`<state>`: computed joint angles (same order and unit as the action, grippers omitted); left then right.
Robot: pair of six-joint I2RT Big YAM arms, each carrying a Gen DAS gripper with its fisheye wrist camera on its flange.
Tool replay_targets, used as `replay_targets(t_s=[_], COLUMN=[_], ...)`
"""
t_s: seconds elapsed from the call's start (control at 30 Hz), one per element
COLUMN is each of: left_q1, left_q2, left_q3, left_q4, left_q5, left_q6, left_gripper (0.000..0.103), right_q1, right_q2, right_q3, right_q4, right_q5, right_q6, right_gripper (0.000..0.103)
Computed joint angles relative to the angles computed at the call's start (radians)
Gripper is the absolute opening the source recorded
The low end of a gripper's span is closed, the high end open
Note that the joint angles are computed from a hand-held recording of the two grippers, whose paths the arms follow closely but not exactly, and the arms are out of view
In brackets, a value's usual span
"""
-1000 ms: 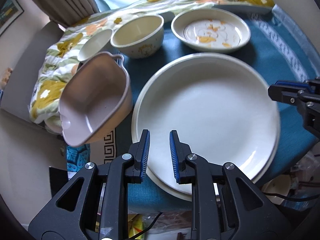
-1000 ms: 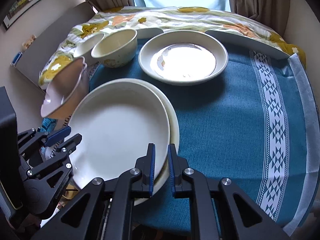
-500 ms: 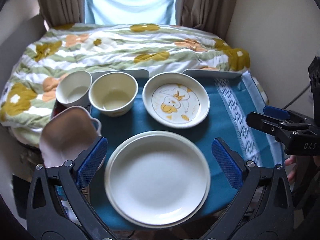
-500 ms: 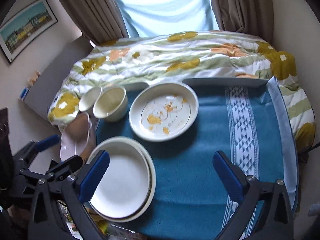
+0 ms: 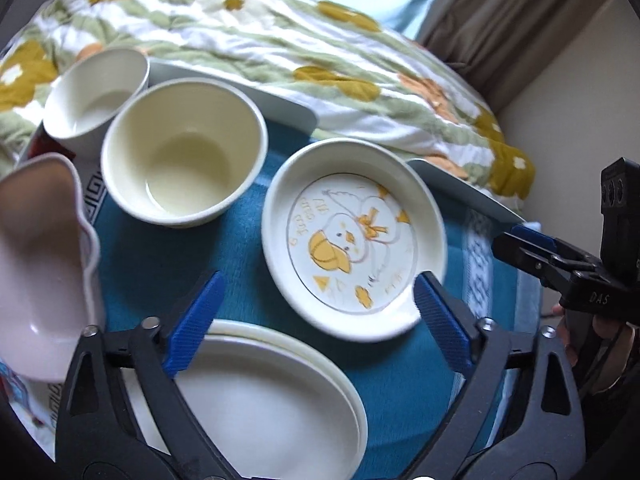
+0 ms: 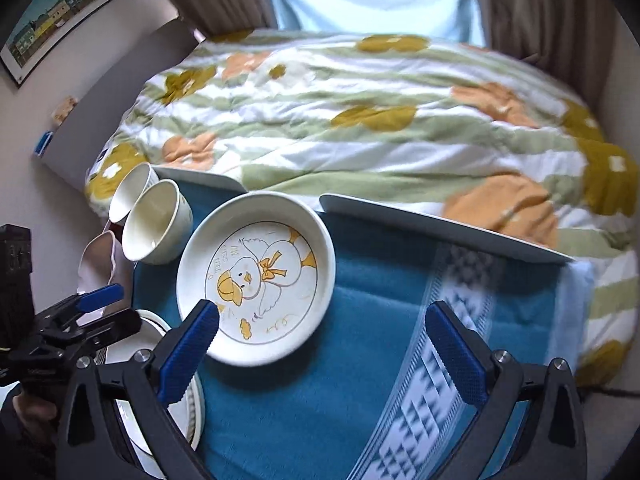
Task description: Organize plates and bowls
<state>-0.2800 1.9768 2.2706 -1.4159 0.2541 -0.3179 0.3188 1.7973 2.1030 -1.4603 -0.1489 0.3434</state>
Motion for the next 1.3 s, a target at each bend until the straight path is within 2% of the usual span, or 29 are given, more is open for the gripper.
replay_targets(t_s=[0.03,0.07,0.1,0.17,0.33,0.4,0.47,0.53,0.57,0.67,0.73,0.9,1.1,1.3], left_q1=[-0.002,-0.004,-0.003,-0.004,-0.011,-0.017,-0.019,-0.022,-0.02,-0.021,-0.026,-0.032,-0.032,-0.034], left_q2=[0.024,0.045,0.057,0.083,0.123,0.126,0.139,0.144,0.144,0.135,0.136,0.143,0.113,0.096], left_q3=[0.02,0.037,0.045,0.061,0.091,0.092,0.108,0.116,0.116,0.102,0.107,0.128,0.111,0.152], left_q4=[-0.014,-0.027,-0.034,-0.047,-0.071,-0.071,-0.083,-0.088,-0.087,-0.071,-0.078,-0.101,-0.082,-0.107], left_q5=[-0.018,-0.034,-0.042,-0.053,-0.082,-0.103,-0.107,-0.124,-0.119,-0.133,-0.152,-0.174,-0.16,-0.151], left_q6=[-0.023,-0.047,-0.063,-0.093,-0.12,-0.116,-0.116,-0.113,-0.111,-0.106,-0.093,-0.078,-0.058,-0.033], left_gripper=[0.078,0.07,0.067,0.061,0.043,0.037,0.031,0.025,0.018,0.017,0.017,0.017,0.017,0.017], right_q1=[-0.008,-0.019,-0.026,-0.037,-0.045,-0.047,-0.05,-0.051,-0.051,-0.046,-0.047,-0.05,-0.052,-0.05], right_q2=[0.016,0.041,0.068,0.12,0.156,0.161,0.169,0.169,0.163,0.161,0.158,0.144,0.113,0.067], right_q3=[0.003,0.012,0.031,0.067,0.067,0.066,0.071,0.067,0.059,0.052,0.038,0.017,0.001,-0.012], right_q4=[0.006,0.007,-0.009,-0.045,-0.059,-0.059,-0.058,-0.051,-0.041,-0.037,-0.033,-0.01,0.005,0.026], right_q5=[-0.028,-0.073,-0.113,-0.177,-0.251,-0.273,-0.279,-0.282,-0.278,-0.249,-0.253,-0.256,-0.25,-0.234], right_q6=[-0.023,-0.049,-0.07,-0.115,-0.205,-0.216,-0.224,-0.219,-0.215,-0.218,-0.211,-0.21,-0.208,-0.171], right_gripper=[0.101,0.092,0.086,0.065,0.05,0.046,0.035,0.031,0.027,0.016,0.013,0.011,0.012,0.012])
